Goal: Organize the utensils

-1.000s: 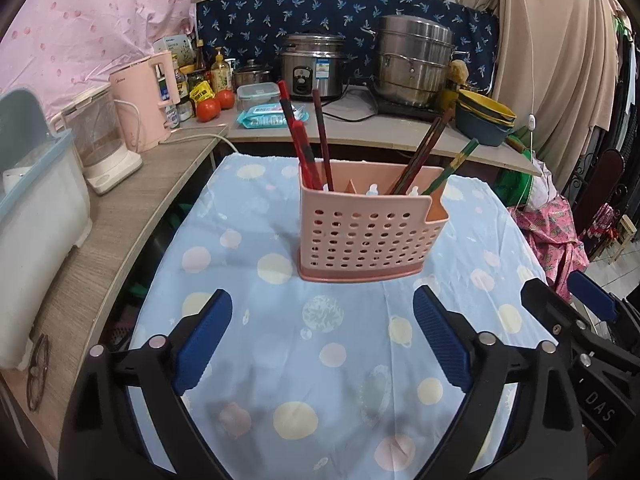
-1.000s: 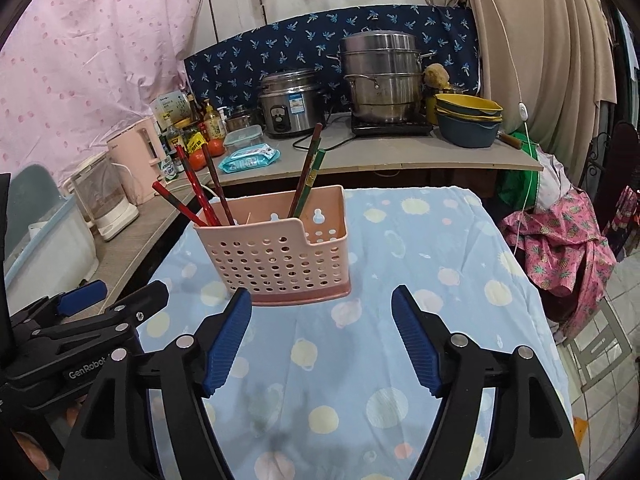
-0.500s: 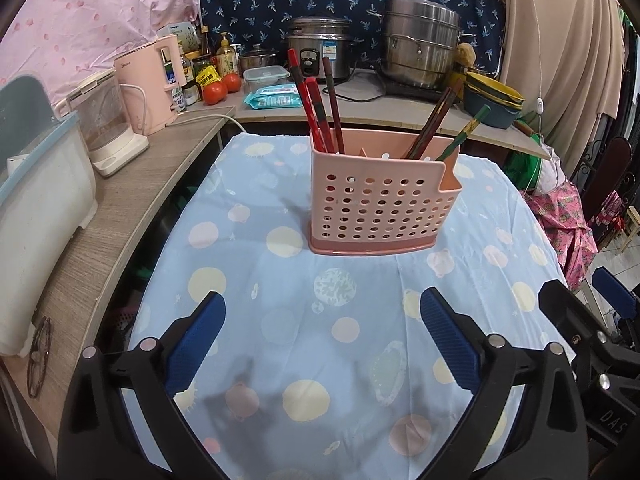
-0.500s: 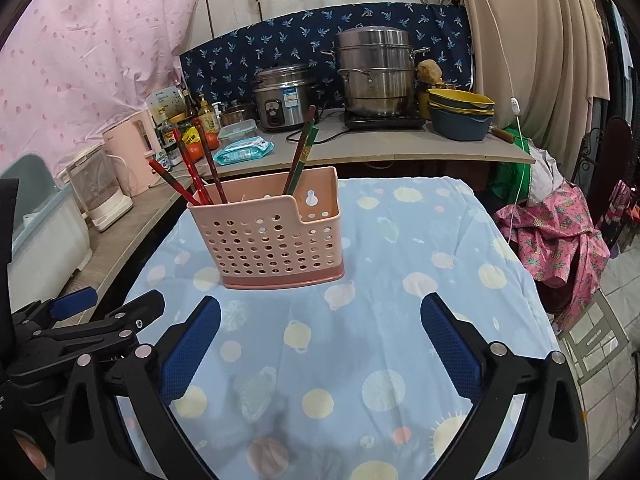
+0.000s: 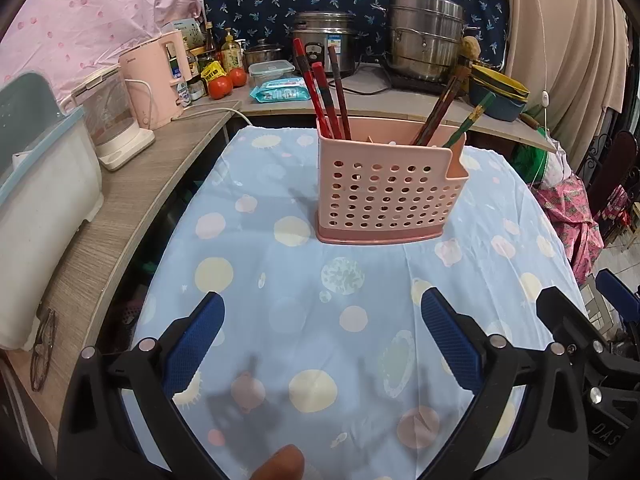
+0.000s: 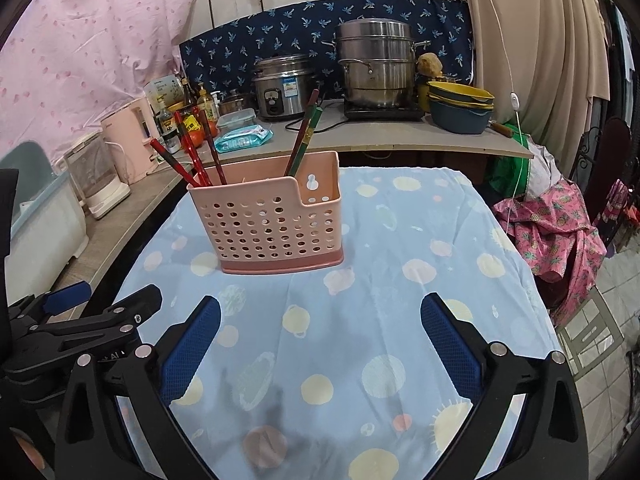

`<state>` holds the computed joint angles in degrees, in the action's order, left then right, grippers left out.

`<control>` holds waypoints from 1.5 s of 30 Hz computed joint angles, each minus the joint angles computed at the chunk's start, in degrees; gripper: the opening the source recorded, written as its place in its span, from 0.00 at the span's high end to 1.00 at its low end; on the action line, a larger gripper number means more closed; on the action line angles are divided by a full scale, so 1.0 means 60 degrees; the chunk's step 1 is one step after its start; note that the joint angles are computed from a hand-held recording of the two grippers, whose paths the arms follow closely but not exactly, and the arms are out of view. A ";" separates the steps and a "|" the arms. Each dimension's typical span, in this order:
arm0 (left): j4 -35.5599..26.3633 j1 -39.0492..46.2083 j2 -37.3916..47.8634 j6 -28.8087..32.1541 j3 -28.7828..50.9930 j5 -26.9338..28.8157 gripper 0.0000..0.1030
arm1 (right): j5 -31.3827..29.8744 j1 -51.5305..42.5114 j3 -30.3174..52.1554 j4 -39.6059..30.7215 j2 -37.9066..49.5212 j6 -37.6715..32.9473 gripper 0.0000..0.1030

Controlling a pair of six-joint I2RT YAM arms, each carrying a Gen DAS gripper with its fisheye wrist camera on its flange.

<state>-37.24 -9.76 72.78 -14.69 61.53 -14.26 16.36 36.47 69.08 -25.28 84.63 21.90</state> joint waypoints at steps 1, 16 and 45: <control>-0.0032 -0.0023 -0.0001 -0.0036 0.0001 -0.0062 0.08 | 0.0018 0.0025 -0.0003 -0.0007 0.0001 0.0013 0.06; -0.0127 -0.0103 0.0169 -0.0261 0.0051 -0.0413 0.08 | -0.0044 0.0063 -0.0083 0.0014 0.0072 0.0175 0.06; -0.0032 -0.0044 0.0372 -0.0282 0.0026 -0.0531 0.09 | -0.0178 0.0039 0.0020 0.0027 0.0402 0.0346 0.06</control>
<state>-37.44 -10.03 75.01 -16.38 61.68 -17.44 15.29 36.71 69.20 -25.12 87.05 23.98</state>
